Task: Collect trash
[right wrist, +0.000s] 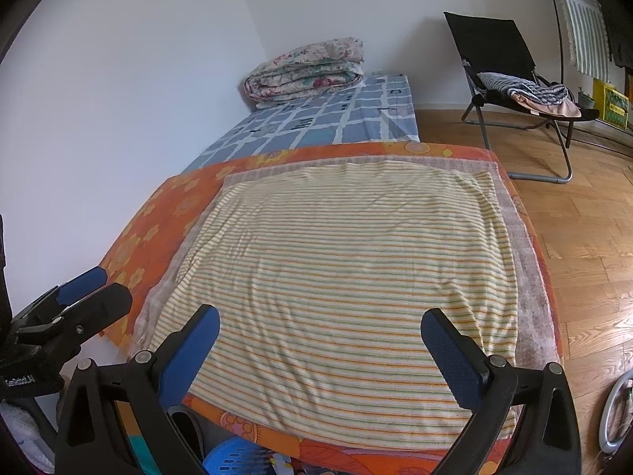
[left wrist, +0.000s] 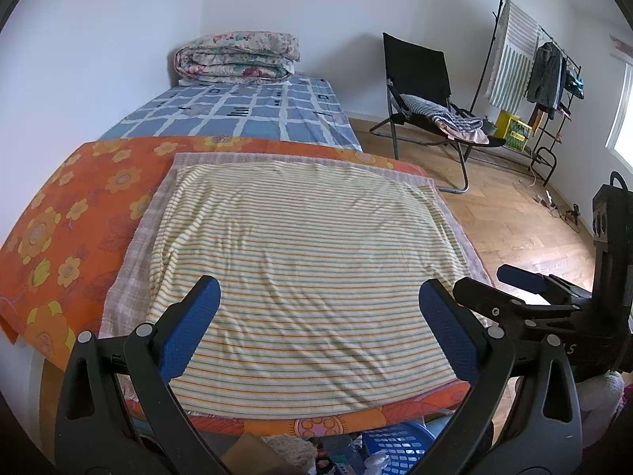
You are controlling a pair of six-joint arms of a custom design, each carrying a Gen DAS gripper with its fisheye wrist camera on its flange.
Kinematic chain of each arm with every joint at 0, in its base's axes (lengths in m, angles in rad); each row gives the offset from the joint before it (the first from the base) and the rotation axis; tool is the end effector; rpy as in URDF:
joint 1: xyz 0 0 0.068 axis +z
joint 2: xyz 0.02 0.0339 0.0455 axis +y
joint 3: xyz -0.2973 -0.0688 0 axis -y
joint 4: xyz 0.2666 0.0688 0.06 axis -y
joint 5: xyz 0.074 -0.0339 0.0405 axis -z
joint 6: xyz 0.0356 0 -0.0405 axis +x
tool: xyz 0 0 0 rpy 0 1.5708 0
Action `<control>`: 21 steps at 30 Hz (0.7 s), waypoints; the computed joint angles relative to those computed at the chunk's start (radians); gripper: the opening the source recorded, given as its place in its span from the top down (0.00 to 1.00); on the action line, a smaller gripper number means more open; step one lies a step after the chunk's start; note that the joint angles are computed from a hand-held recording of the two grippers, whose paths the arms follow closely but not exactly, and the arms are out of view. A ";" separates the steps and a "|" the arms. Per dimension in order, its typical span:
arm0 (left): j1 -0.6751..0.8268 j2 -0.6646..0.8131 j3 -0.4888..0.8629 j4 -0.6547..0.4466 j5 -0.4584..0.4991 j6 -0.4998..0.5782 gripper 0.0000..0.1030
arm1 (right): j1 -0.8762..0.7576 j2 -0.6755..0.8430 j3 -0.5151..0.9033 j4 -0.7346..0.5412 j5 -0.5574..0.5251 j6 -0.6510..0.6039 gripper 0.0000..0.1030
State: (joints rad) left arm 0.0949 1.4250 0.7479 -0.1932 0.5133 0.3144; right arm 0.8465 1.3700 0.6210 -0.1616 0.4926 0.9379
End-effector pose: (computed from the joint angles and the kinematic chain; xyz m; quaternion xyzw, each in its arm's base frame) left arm 0.2902 0.0101 0.2071 0.1861 0.8935 -0.1660 0.3734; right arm 0.1858 0.1846 0.1840 0.1209 0.9129 0.0999 0.3769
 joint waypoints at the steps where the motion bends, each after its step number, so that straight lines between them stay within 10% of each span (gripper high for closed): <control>1: 0.000 -0.007 0.002 -0.006 -0.002 0.001 0.01 | 0.000 0.004 0.003 0.000 0.000 0.001 0.00; 21: 0.002 -0.016 0.001 0.001 -0.016 0.001 0.01 | 0.012 0.003 -0.004 0.001 -0.003 0.016 0.00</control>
